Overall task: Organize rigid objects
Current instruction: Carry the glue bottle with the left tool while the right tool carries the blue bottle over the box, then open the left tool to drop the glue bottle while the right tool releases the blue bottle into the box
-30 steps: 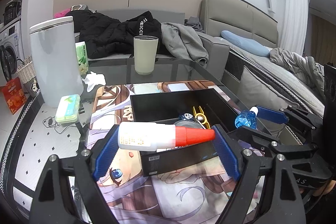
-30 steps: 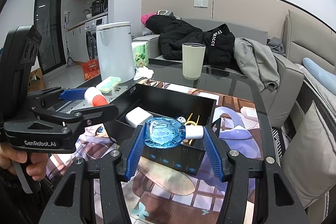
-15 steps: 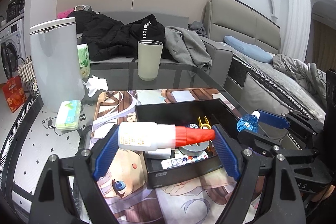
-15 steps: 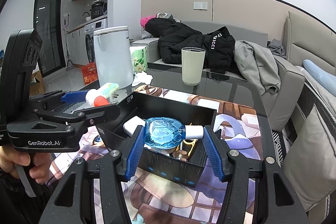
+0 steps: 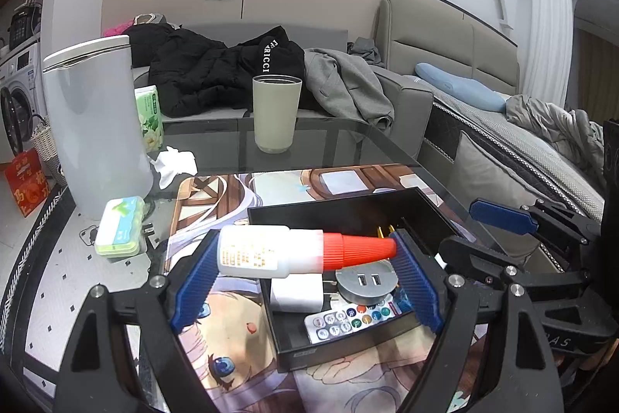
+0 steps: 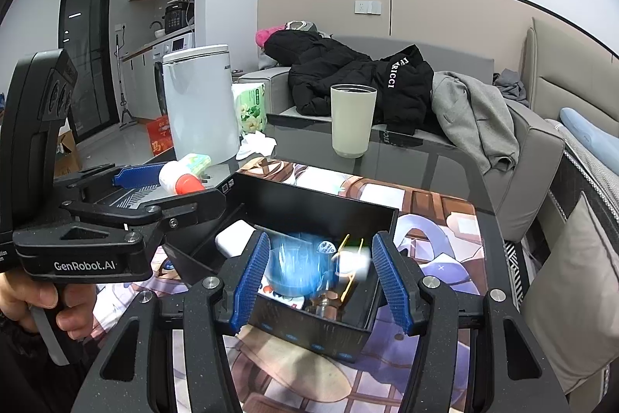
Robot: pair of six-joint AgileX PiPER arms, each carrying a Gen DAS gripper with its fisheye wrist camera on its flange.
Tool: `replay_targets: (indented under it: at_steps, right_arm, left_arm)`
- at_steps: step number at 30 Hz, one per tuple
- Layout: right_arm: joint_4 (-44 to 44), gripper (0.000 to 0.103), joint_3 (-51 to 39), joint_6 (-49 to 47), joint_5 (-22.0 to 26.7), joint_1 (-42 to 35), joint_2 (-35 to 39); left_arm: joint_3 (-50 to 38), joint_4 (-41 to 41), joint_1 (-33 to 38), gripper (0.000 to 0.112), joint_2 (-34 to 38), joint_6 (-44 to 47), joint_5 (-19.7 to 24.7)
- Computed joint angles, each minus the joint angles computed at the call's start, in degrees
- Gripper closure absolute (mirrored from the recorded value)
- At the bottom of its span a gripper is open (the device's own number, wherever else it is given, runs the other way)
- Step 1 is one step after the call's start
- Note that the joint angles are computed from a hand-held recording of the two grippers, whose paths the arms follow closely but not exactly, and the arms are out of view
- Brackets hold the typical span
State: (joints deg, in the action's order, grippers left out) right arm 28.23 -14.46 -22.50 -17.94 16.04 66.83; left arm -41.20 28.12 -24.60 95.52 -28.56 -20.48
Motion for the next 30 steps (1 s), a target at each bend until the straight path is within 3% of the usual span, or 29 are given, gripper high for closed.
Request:
replay_targets:
  at_steps: [9, 18, 26, 30]
  right_arm:
    - [-10.39, 0.046, -2.57, 8.35, 0.44, -3.85, 3.89]
    - [-10.00, 0.046, -2.82, 7.58, 0.11, -5.46, 5.26]
    - [-8.66, 0.046, -1.52, 6.04, 0.84, -5.58, 2.75]
    - [-7.07, 0.039, -0.61, 4.62, 0.87, -5.15, 1.56]
  left_arm:
    - [-2.97, 4.44, -0.18, 0.027, 2.51, -4.14, 0.98]
    - [-5.30, 7.37, -1.05, 0.026, 4.21, -8.11, 3.85]
    - [-2.54, 1.02, -2.22, 0.021, 1.96, -1.54, 3.08]
    - [-0.75, -4.34, -2.76, 0.014, 0.76, 3.66, 2.99]
